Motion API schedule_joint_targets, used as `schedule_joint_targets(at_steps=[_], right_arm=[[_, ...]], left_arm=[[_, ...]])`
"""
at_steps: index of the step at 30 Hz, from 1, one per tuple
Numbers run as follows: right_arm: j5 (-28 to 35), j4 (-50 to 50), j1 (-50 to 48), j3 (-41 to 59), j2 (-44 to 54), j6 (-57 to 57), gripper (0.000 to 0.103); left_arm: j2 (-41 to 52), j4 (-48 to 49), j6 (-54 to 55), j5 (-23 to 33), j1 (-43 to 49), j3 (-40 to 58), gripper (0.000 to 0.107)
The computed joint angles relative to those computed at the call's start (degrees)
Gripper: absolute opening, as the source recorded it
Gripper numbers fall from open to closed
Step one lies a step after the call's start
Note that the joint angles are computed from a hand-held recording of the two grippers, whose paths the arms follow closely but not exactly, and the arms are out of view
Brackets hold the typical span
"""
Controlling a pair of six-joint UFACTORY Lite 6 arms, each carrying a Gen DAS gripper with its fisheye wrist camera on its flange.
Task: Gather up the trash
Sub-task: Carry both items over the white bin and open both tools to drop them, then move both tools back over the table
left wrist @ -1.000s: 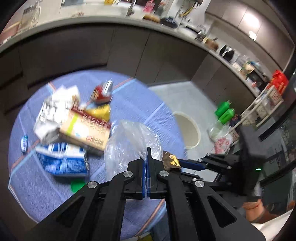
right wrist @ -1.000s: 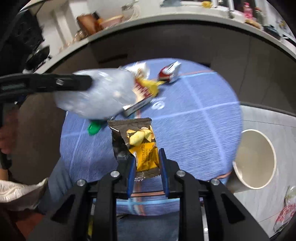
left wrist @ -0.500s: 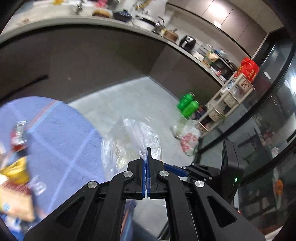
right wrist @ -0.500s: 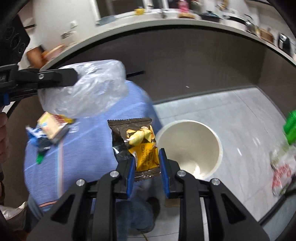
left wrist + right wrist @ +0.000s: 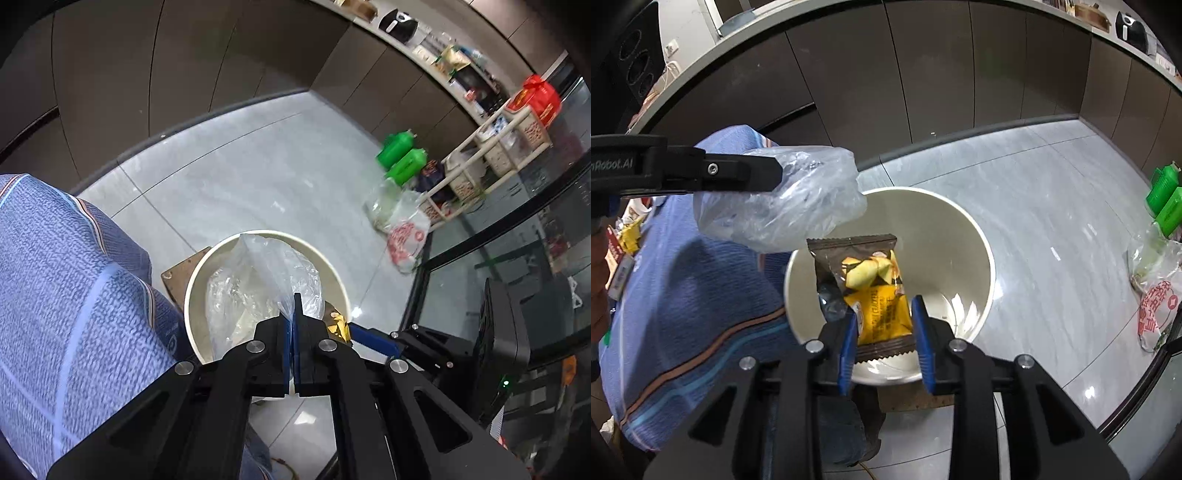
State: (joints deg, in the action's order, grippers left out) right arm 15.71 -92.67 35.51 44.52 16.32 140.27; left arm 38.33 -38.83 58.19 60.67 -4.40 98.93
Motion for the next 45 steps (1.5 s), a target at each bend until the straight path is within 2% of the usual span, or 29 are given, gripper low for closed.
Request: schedule_joint_targets(at_steps=[2,3,4,5,6,8,10,13,16,19,25,29,35,41,45], right_arm=[[0.0,-1.6,-0.1,0.8,1.7,1.3,0.035],[0.5,-2.3,-0.1,1.1,2.6,1.5,0.037],[0.9,-1.0,0.0,1.5,3.0,0.0,0.047],[1.6,0.1,0.2,1.5,3.1,-1.4,0.063],[2.5,0.2,0.8,2.1,3.8,-1.6,0.067],[3.8,-2.5,2.1,1.5,3.4,0.4,0.083],[5.1,-2.6,3.4,0.9,2.7,0.6,0.092],[5.9,-3.2,4.8,0.3,2.0,1.5,0.100],[4.8,0.9,4.9,0.4,1.0,-2.2,0.100],[5.1,10.9,6.2,2.1,-1.5,-11.4,0.100],[11.9,23.2,12.4,7.7,-6.1,-24.9,0.100],[16.4,27.7,17.0,14.1,-5.4,-30.4,0.100],[19.1,31.8,22.1,23.6,-1.5,-35.2,0.100],[18.0,35.6,25.3,37.4,7.9,-42.9,0.100],[16.3,39.9,26.4,50.9,17.3,-51.5,0.100]], left_arm=[[0.4,0.2,0.2,-1.1,-0.6,-0.2,0.002],[0.4,0.2,0.3,-2.0,-0.9,-0.6,0.007],[0.4,0.1,0.7,-2.5,-0.8,-0.7,0.014],[-0.3,-0.3,1.5,-3.9,-0.7,-2.0,0.040],[-1.6,-0.9,1.9,-6.1,-1.0,-3.5,0.062],[-4.5,-3.9,4.4,-9.4,-0.9,-6.8,0.071],[-5.7,-4.8,4.5,-9.7,-0.7,-7.4,0.082],[-9.7,-7.5,6.2,-11.6,0.3,-11.0,0.094],[-12.3,-7.1,6.6,-11.7,1.7,-12.3,0.095],[-15.3,-6.3,7.0,-11.7,3.3,-14.0,0.095],[-24.1,-5.5,7.9,-9.2,9.9,-18.3,0.095],[-27.5,-5.0,9.4,-5.2,17.1,-18.8,0.095],[-31.0,-3.4,12.7,-0.3,31.7,-18.2,0.095],[-26.3,-2.3,19.5,4.8,48.3,-12.3,0.095],[-17.3,-0.6,18.8,8.8,56.9,-1.0,0.095]])
